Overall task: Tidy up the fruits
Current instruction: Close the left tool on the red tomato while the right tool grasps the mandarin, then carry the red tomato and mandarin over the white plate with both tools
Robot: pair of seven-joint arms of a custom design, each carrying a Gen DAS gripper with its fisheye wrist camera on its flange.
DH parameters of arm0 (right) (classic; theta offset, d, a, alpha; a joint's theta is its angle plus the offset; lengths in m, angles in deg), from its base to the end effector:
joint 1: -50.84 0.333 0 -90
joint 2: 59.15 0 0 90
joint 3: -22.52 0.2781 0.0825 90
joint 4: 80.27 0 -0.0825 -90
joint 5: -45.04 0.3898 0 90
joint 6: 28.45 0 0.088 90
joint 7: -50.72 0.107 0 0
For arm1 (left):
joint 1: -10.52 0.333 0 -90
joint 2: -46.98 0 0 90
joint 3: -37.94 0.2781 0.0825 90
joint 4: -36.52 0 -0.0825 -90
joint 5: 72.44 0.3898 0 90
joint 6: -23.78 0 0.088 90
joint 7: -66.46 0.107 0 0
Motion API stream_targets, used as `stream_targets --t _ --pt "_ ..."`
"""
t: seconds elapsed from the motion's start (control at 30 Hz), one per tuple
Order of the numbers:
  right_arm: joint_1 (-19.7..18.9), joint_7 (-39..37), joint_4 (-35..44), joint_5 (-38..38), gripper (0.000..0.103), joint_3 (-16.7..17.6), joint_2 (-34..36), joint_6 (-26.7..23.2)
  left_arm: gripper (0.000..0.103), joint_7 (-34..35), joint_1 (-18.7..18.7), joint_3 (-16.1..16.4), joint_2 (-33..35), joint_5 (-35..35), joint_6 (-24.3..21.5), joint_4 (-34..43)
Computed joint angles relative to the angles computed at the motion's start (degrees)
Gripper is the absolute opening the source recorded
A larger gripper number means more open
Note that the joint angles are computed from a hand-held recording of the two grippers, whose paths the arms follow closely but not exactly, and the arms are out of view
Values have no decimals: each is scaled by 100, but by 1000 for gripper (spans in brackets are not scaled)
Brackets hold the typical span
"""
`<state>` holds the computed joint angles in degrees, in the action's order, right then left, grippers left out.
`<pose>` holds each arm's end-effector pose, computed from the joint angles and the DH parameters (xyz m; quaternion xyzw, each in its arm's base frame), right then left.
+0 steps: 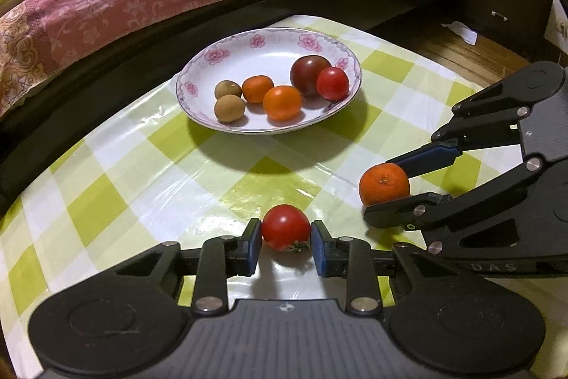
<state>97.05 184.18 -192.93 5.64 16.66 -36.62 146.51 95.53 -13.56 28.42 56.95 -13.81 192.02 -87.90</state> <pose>0.4525 0.4545 0.3006 -0.8346 0.4228 -0.1752 0.3066 0.4507 -0.3642 0.3199 -0.4947 0.7982 -0.2693 0.2134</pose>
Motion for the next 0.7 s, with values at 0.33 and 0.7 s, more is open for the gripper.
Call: stream_targets --t 0.33,0.7 --pt "19 94 9 10 29 -31 2 18 37 -57 -31 32 7 35 58 60" --pt "356 955 120 -736 29 -493 -23 28 37 -632 -37 94 49 558 35 307"
